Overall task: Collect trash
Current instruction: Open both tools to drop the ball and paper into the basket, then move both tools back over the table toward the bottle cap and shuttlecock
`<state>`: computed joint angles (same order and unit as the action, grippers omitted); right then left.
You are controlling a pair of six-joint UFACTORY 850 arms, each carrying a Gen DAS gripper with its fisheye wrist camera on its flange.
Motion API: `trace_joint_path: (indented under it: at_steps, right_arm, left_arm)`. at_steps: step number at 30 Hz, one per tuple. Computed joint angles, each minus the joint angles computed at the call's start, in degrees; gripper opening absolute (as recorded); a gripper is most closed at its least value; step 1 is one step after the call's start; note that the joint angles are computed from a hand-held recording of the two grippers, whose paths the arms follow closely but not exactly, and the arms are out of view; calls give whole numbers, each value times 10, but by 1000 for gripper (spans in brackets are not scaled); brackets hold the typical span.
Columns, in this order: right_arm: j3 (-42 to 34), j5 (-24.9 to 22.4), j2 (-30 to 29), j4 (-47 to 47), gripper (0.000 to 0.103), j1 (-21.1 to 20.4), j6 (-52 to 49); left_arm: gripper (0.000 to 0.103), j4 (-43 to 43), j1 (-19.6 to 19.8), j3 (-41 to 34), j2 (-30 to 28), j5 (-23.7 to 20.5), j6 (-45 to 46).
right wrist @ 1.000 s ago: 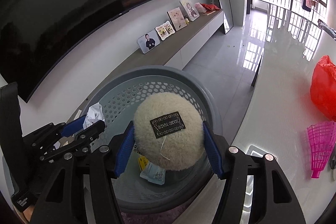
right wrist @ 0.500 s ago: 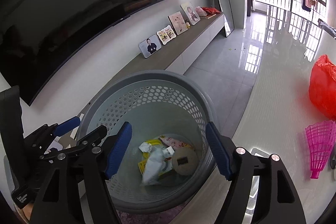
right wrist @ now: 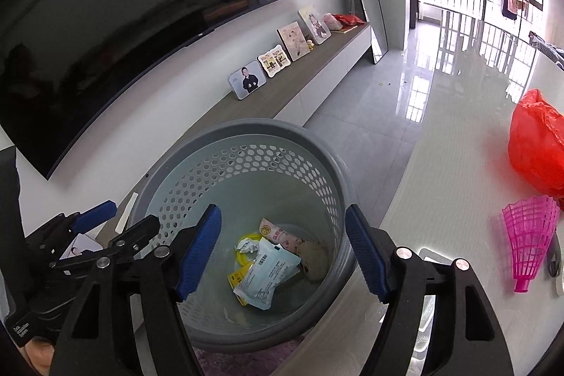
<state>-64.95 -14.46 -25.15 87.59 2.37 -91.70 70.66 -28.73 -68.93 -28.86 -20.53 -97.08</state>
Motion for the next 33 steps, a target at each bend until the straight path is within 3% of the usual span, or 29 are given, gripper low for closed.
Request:
trace_joint_path:
  at_steps: [5, 13, 19, 27, 33]
  right_arm:
    - [2, -15, 4, -4, 70, -5, 8]
    - [-5, -27, -1, -101, 70, 0, 105]
    - [-7, -23, 3, -154, 70, 9, 141]
    - [18, -23, 42, -111, 70, -13, 85]
    - [65, -8, 93, -11, 70, -60, -4]
  left_arm:
    - [72, 10, -12, 32, 40, -32, -15]
    - [73, 16, -22, 87, 104, -88, -59]
    - [73, -2, -28, 102, 121, -125, -61]
    - [73, -5, -47, 90, 117, -125, -57]
    - [75, 22, -63, 57, 89, -80, -61]
